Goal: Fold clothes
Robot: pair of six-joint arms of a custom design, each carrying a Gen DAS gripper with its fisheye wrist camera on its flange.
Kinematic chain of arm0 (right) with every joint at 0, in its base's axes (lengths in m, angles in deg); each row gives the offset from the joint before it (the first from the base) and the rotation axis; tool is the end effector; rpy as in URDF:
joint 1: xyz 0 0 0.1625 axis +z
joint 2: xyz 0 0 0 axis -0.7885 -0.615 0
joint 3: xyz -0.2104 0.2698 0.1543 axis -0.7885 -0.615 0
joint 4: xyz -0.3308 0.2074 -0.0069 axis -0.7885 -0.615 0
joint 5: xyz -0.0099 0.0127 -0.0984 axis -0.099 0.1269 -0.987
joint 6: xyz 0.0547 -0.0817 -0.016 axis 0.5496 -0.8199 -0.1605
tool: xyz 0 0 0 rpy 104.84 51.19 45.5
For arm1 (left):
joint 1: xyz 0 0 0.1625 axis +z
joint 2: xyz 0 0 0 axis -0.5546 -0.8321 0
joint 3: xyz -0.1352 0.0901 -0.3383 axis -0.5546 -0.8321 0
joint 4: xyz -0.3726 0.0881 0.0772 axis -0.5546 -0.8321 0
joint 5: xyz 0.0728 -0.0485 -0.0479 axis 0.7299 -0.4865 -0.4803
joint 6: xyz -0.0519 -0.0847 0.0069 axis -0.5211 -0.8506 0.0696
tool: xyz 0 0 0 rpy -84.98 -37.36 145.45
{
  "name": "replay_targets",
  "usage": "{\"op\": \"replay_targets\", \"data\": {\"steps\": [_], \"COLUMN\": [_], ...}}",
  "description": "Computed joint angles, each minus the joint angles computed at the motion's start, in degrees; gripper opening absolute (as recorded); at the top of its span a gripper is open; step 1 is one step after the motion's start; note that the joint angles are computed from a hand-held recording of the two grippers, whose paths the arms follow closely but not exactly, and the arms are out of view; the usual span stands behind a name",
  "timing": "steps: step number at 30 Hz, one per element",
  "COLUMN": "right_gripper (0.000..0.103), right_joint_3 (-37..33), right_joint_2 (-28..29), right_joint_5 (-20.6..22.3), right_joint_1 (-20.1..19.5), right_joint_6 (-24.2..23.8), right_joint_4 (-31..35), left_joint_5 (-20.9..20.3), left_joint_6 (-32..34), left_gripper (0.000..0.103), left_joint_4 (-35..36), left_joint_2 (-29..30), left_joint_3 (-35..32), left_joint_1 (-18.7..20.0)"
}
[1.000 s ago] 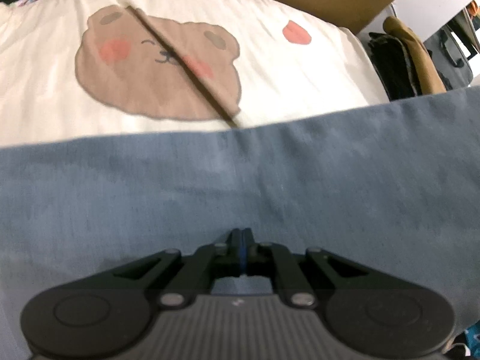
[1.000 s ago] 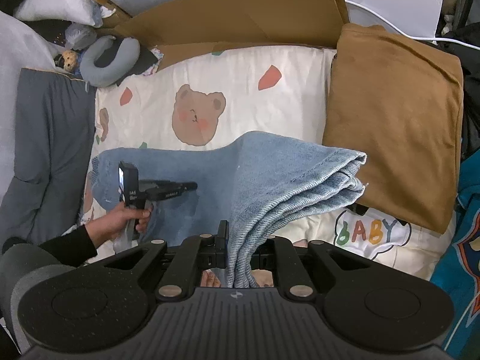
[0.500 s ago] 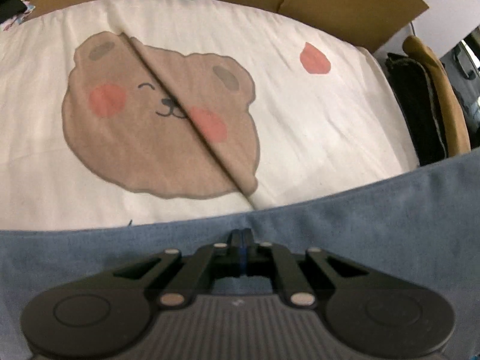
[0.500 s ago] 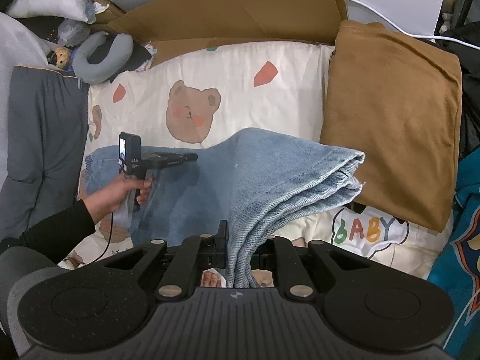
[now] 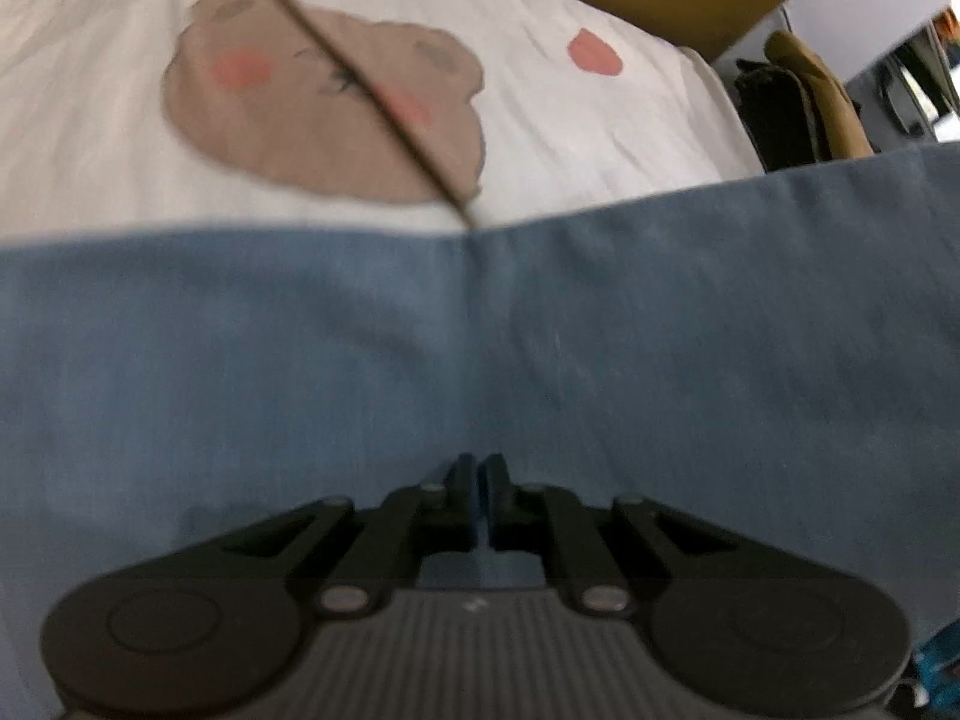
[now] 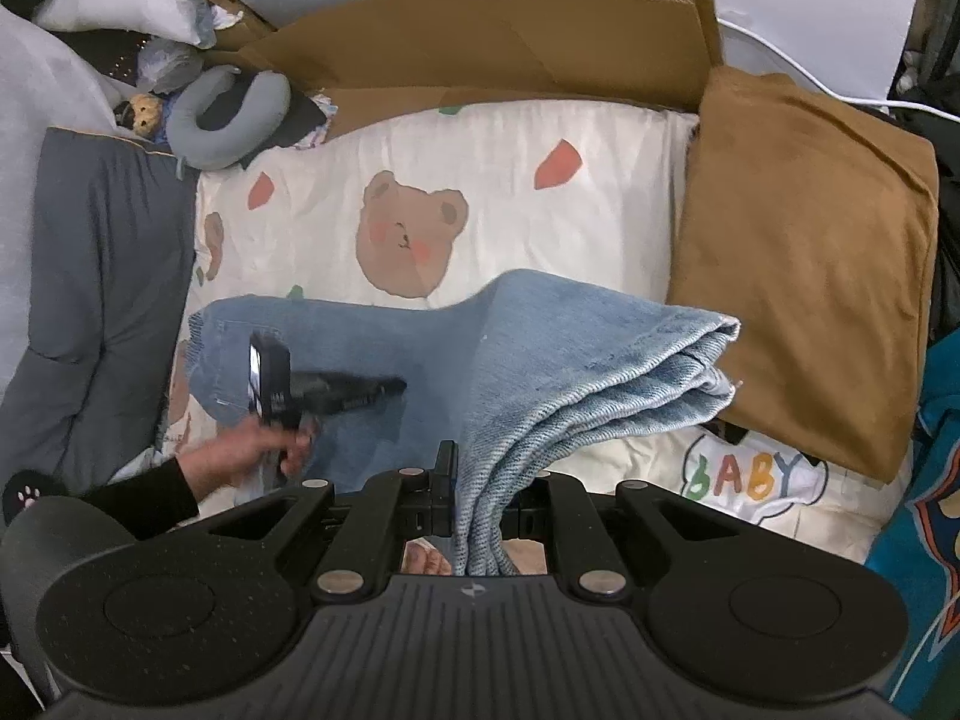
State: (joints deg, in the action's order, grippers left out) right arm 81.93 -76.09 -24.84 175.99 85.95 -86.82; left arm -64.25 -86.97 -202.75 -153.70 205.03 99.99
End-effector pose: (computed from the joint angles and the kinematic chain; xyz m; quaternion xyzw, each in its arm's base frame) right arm 0.3029 -0.2746 0.3948 -0.0050 -0.9836 0.1031 0.1480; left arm -0.0011 -0.4240 0.2132 0.1539 0.9708 -0.0476 0.1776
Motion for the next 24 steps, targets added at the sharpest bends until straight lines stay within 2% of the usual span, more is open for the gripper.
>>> {"op": "replay_targets", "data": {"steps": [4, 11, 14, 19, 24], "right_gripper": [0.008, 0.008, 0.009, 0.009, 0.009], "right_joint_3": [-2.8, -11.4, -14.9, -20.3, -25.9], "right_joint_2": [3.4, 12.5, 15.9, 21.7, 27.9], "right_joint_5": [0.8, 1.6, 1.4, 1.6, 2.3], "right_joint_1": [1.4, 5.0, 6.5, 8.5, 10.4], "right_joint_6": [-0.4, -3.0, -3.8, -5.3, -6.8], "right_joint_4": [-0.1, 1.3, 1.4, 1.6, 1.8], "left_joint_5": [-0.7, -0.4, -0.4, -1.1, -0.9], "left_joint_6": [-2.7, -6.6, -9.0, -10.6, -11.6], "left_gripper": [0.004, 0.004, 0.008, 0.033, 0.05], "left_joint_4": [2.8, 7.6, 9.6, 12.3, 15.5], "left_joint_2": [-5.2, -11.5, -13.8, -17.4, -21.1], "left_joint_3": [3.4, 6.8, 7.7, 9.0, 9.2], "left_joint_1": [-1.1, -3.0, -3.6, -5.0, -5.5]}}
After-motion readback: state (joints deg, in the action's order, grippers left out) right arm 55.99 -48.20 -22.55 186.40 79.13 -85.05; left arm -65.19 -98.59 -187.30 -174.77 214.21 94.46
